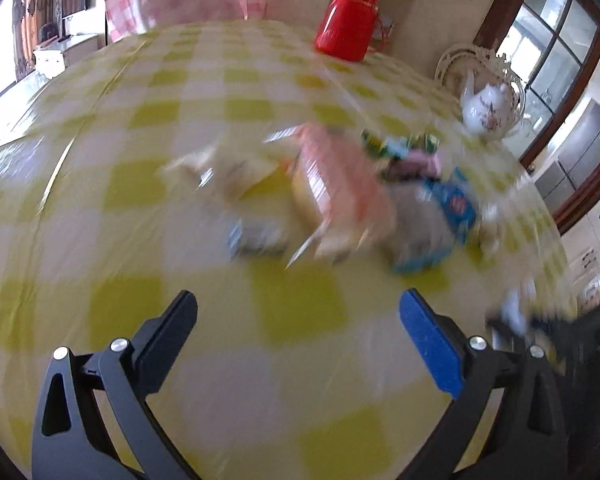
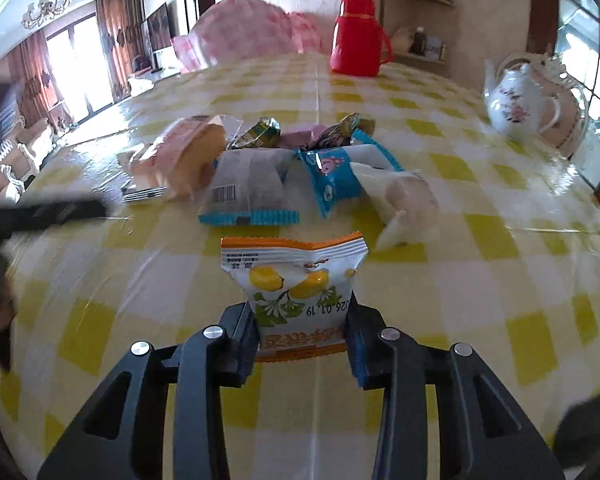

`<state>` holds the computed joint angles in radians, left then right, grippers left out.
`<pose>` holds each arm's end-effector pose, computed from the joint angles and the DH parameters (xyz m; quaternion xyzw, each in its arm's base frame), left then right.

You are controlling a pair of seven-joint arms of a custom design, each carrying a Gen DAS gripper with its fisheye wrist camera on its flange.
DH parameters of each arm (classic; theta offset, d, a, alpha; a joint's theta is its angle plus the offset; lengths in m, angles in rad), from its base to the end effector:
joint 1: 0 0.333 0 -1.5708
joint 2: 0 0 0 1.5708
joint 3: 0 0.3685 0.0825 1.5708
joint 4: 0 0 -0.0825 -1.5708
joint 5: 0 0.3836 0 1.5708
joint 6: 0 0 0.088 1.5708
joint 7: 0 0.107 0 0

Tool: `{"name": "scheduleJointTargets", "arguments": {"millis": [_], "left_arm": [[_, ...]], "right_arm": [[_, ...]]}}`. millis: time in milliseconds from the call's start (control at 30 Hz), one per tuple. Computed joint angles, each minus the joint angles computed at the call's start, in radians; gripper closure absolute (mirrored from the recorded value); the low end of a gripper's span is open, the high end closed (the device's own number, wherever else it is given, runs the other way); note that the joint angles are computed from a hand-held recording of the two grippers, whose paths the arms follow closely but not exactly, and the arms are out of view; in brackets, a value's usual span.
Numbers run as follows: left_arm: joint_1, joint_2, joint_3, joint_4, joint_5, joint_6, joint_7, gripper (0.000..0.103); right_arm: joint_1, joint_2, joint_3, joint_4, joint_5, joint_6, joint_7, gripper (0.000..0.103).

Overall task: Organize snacks
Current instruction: 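Grasp the lemon-print packet with the right gripper while the left gripper grasps the pink-orange bread bag, then lift the lemon-print packet and pink-orange bread bag with both grippers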

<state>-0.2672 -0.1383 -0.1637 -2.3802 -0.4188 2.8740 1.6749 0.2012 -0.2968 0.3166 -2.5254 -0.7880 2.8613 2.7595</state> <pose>0.4755 -0.1964 0.4968 -0.6094 0.7244 -0.3085 0.0935 0.3698 0.2647 0.4827 -0.6723 0.6426 -0.2365 0.2813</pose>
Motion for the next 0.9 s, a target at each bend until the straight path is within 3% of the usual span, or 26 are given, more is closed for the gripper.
{"name": "scheduleJointTargets", "arguments": {"millis": [67,200,300,333,400,433,467,567,667,767,900], "left_arm": [[0.015,0.066,-0.028,0.064,0.057,0.029,-0.092,0.002],[0.04,0.182,-0.048,0.185,0.378,0.009,-0.427,0.002],[-0.007,0.253,0.006,0.286,0.68,-0.106,-0.689,0.002],[0.0,0.27,-0.002,0.302,0.711,-0.123,-0.715,0.002],[0.001,0.289,0.0,0.314,0.738,-0.128,-0.727,0.004],[-0.013,0.284,0.018,0.307,0.815,-0.116,-0.77,0.035],[-0.017,0.274,0.023,0.293,0.873,-0.095,-0.781,0.056],[0.007,0.235,0.002,0.231,0.86,-0.028,-0.737,0.057],[0.005,0.198,0.007,0.181,0.964,0.013,-0.805,0.057],[0.022,0.152,-0.014,0.12,0.971,0.065,-0.801,0.057],[0.024,0.067,-0.046,0.024,0.819,0.112,-0.641,0.057]], "right_arm": [[-0.012,-0.024,0.004,-0.03,-0.009,0.04,0.036,0.066],[-0.07,-0.067,0.039,-0.072,-0.022,0.094,0.105,0.066],[-0.094,-0.074,0.054,-0.084,0.0,0.123,0.101,0.066],[-0.099,-0.074,0.055,-0.088,0.012,0.134,0.093,0.066],[-0.118,-0.078,0.065,-0.1,0.03,0.163,0.083,0.066],[-0.131,-0.083,0.073,-0.106,0.04,0.177,0.08,0.066],[-0.141,-0.085,0.081,-0.11,0.052,0.186,0.072,0.066],[-0.165,-0.092,0.104,-0.119,0.088,0.203,0.05,0.066],[-0.185,-0.098,0.126,-0.124,0.125,0.209,0.024,0.066],[-0.194,-0.1,0.137,-0.131,0.17,0.217,-0.003,0.066],[-0.204,-0.105,0.152,-0.136,0.222,0.216,-0.041,0.066]]}}
